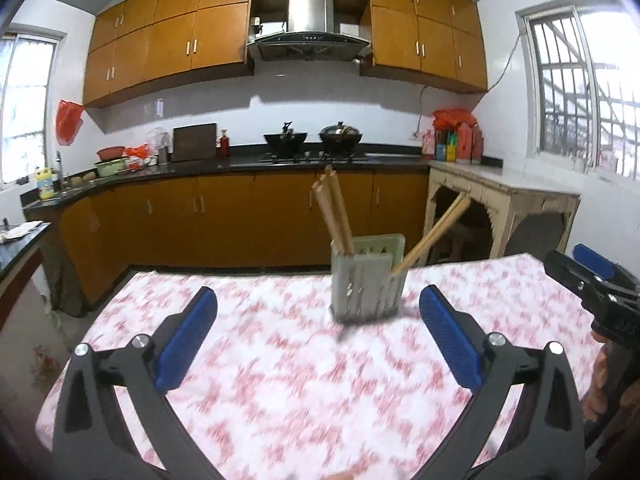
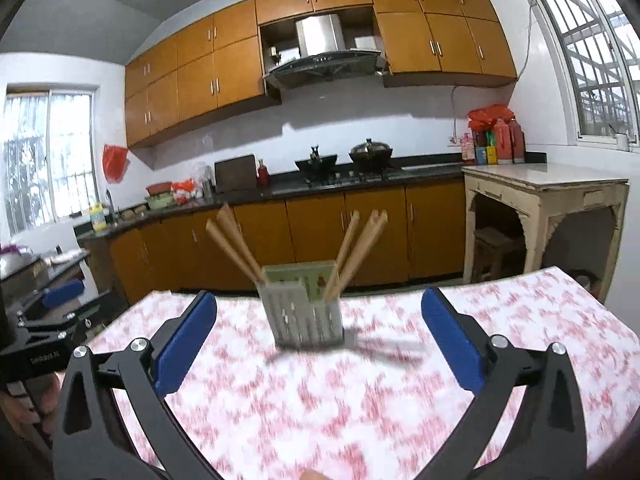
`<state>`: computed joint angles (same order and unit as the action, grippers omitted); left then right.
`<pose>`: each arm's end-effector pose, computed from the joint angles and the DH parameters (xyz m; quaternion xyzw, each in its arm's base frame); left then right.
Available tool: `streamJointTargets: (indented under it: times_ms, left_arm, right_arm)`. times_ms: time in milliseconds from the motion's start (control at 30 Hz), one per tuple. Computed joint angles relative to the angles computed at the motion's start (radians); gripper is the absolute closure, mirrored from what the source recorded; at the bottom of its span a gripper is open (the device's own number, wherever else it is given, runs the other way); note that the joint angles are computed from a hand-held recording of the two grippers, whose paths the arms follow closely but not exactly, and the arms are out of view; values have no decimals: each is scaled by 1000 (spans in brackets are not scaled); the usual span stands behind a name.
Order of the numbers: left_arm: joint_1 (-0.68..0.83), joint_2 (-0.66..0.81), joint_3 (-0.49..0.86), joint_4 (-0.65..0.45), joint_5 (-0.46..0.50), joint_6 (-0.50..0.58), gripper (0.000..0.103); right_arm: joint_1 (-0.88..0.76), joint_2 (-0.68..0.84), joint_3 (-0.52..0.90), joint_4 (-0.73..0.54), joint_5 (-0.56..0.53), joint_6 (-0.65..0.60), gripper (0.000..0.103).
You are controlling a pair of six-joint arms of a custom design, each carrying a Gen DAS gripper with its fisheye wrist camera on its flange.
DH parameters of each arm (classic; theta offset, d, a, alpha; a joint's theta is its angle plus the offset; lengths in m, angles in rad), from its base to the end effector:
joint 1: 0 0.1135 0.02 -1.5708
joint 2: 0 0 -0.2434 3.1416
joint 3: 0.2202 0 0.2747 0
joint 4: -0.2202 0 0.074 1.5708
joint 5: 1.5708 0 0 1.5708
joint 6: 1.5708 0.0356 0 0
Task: Organize utensils
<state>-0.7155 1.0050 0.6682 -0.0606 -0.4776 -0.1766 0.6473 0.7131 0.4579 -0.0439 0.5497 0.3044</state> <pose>0.2068 -0.1580 0.2461 0.0892 0.8148 -0.0543 0.5703 0.1789 0.1119 0.2324 0.0267 0.7905 0.0677 0.6081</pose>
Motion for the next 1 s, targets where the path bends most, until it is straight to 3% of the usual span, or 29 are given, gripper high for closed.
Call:
streamJointTargets:
  times_ms: [233, 600, 1000]
  left_arm:
    - [-94, -198, -156, -119, -98, -136, 4]
    - [-271, -295, -287, -197, -304, -238, 4]
    - [-304, -278, -319, -231, -284, -347, 4]
  right_arm:
    - [215, -98, -111, -85, 230, 63, 2]
    - [401, -169, -204, -252, 327, 295, 2]
    - [474, -187, -204, -303, 398, 347, 2]
